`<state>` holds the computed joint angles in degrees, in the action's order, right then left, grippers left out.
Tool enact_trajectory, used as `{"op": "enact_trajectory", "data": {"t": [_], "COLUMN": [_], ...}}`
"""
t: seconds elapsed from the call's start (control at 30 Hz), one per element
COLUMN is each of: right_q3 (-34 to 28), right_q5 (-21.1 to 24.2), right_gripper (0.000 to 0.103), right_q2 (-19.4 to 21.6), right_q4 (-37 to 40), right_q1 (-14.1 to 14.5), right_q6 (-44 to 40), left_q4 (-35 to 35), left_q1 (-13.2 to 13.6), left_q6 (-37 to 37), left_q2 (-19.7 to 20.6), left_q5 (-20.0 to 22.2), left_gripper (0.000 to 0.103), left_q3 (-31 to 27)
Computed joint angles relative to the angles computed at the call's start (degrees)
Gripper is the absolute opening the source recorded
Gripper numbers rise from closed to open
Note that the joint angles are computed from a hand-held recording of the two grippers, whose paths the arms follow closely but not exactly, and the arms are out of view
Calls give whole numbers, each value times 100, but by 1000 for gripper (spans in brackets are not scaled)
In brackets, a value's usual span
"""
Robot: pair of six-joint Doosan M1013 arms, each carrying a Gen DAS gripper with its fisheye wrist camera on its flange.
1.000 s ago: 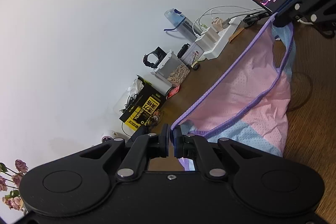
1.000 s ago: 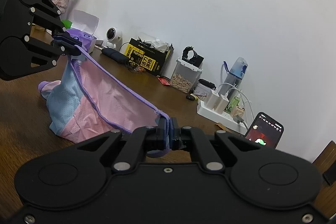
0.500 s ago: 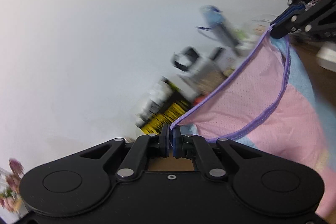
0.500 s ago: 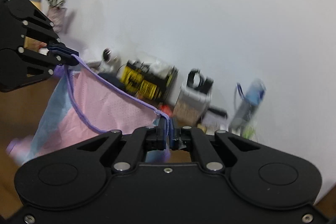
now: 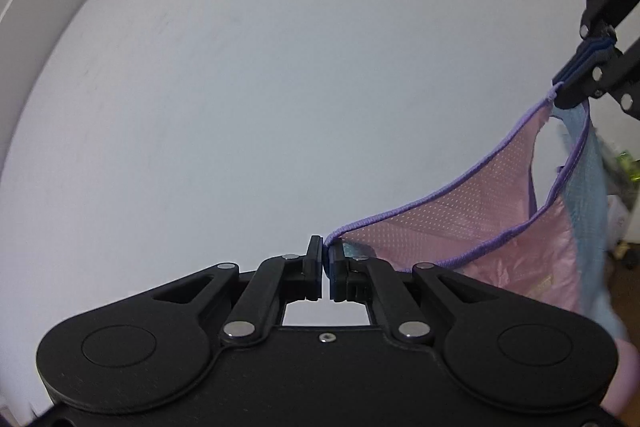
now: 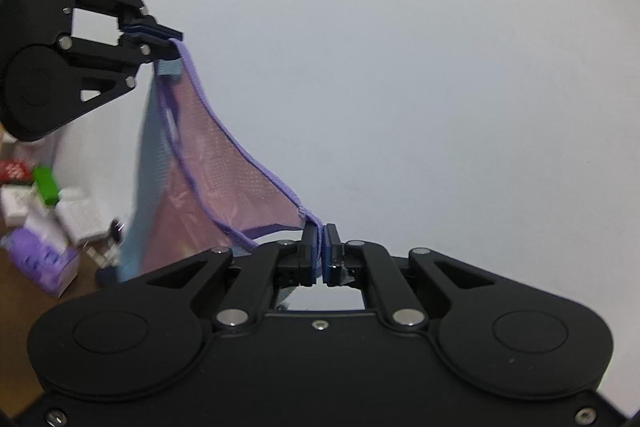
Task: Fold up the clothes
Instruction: 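Stretch the garment between both grippers and shake it open in the air, then lower the garment flat onto the table and open both grippers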
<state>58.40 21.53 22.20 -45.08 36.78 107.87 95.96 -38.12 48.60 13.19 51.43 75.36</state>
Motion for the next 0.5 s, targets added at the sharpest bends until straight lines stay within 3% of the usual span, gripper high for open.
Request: {"op": "enact_trajectory", "data": {"t": [0.1,0.17,0.23,0.3,0.4,0.5], "right_q3": [910,1552,2342,2696,3351,3884], "right_q5": [-117,-80,154,319,578,437], "right_gripper": [4,4,4,4,4,4], "right_q2": [-420,-672,-933,-1038,-1256,-1622], "right_q4": [428,1148,2433,2976,3605,4022], "right_q1": [15,11,2,9,49,33], "right_q6": [-419,-1021,-2002,-2387,-2721,-2926], "left_q4": [-497,-1172,-2358,-3002,-3377,-3751], "left_q1": [-214,-343,-506,-677,-912,-1117], "left_q6": [-212,-301,-288,-402,-1061,-1359], "left_q2": [-317,-485,-642,-760,-960,-1183], "left_q5": [-73,-181,-379,-520,-656,-593], "left_gripper": [4,4,4,4,4,4], "left_q3": [827,1299,1883,2304,2748,3003]}}
